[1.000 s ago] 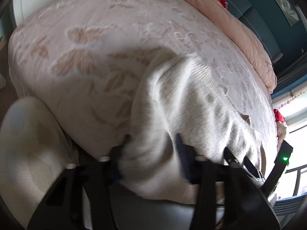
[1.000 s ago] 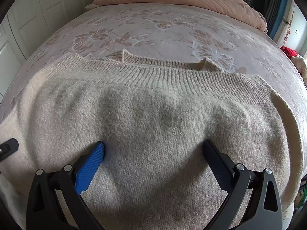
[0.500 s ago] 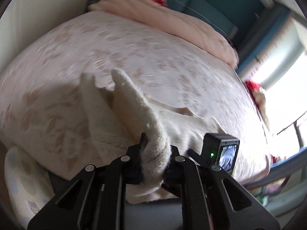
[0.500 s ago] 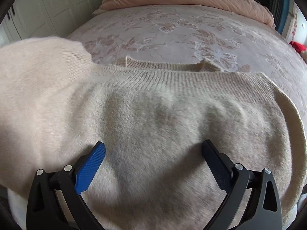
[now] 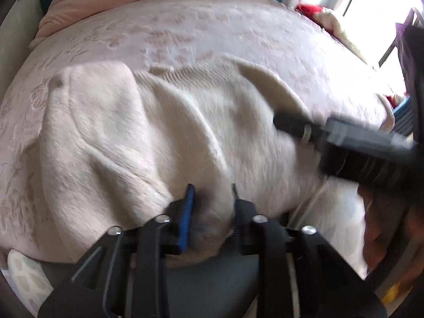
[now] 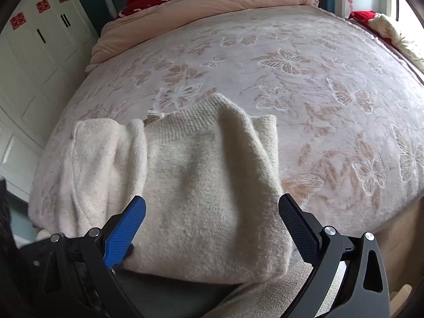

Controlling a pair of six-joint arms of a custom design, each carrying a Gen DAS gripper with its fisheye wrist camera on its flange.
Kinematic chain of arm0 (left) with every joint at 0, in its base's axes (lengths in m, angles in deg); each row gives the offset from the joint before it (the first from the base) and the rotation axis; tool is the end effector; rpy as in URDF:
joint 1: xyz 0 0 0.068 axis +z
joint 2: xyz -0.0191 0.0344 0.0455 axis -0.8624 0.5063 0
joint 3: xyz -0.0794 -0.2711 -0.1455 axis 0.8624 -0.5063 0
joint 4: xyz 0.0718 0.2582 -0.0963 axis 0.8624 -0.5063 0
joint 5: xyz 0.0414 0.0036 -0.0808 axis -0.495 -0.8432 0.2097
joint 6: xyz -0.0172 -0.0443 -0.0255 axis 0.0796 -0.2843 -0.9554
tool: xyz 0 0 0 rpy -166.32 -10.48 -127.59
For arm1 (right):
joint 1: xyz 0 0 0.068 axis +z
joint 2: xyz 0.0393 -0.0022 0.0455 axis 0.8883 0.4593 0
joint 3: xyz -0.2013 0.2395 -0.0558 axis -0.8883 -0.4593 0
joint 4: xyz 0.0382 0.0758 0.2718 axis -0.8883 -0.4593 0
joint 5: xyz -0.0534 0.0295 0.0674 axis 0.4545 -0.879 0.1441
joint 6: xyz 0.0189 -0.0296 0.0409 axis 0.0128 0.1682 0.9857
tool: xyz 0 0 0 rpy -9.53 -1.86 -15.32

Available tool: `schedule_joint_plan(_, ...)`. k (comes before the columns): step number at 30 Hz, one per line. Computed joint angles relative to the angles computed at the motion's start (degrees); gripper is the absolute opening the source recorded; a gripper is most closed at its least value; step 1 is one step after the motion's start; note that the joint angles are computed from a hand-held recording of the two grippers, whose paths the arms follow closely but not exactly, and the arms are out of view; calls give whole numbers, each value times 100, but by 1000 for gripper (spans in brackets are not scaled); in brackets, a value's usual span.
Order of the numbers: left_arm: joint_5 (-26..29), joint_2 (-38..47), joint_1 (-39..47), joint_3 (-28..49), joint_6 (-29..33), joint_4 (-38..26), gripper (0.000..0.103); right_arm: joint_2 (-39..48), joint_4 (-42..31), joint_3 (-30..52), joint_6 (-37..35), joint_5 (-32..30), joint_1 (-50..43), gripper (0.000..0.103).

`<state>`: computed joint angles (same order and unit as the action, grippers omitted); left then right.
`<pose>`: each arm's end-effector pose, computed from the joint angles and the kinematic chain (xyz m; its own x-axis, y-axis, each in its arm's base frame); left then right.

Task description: Fold small clothes

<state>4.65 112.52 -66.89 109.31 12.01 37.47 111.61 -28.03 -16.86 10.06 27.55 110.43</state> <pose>0.2808 -0.0464 0.2116 -0.7914 0.4191 -0.4449 0.5202 0.8440 -0.1303 0.2659 0.2727 0.1968 -0.7697 0.3132 -0.5564 0.1884 0.9440 0.2708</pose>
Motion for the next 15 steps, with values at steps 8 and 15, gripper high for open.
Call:
schedule_joint_plan(8, 634, -1370, 1852, -222, 1146, -585, 83, 815, 554, 1016, -732, -1538, -89, 98)
schedule_joint_plan(15, 810, -883, 3299, 168, 1114, -674, 83, 2322, -528, 3118, -646, -2091, -63, 98)
